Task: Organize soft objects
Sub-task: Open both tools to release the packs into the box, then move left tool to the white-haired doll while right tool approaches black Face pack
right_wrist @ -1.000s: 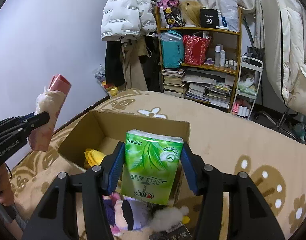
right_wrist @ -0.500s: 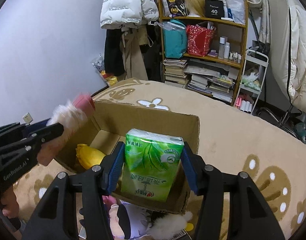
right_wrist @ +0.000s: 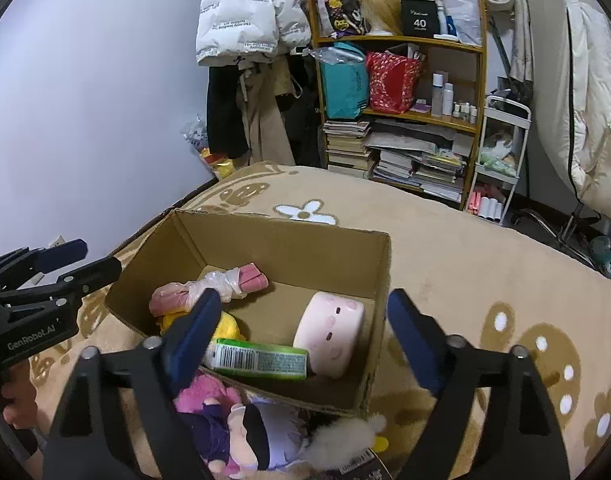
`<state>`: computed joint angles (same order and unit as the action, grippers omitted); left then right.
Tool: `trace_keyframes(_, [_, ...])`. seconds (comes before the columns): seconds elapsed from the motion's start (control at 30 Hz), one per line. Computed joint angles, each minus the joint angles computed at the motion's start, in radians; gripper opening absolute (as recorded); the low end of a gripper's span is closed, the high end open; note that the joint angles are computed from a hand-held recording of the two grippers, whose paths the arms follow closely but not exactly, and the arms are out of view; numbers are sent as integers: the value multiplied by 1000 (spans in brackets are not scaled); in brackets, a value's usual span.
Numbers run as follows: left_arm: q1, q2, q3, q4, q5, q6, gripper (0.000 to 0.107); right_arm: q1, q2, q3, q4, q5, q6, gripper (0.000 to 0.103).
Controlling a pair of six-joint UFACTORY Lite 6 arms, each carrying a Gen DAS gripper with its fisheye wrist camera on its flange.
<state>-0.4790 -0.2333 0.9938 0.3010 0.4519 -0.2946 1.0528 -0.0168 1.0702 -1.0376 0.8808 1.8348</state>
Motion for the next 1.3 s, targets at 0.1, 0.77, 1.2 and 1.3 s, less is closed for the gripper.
trace_keyframes(0.1, [-21, -35, -9, 71, 31, -67, 86, 33, -28, -15, 20, 33, 14, 91])
trace_keyframes(0.77, [-103, -275, -143, 77, 170, -118, 103, 333, -206, -208, 106, 262, 270, 97])
trace_keyframes(1.2, [-193, -306, -232, 110, 178, -201, 103, 378, -186, -260, 141, 230, 352, 97])
trace_keyframes(1.3, [-199, -293, -250, 106, 161, -199, 103, 377, -197, -301, 149, 200, 383, 97])
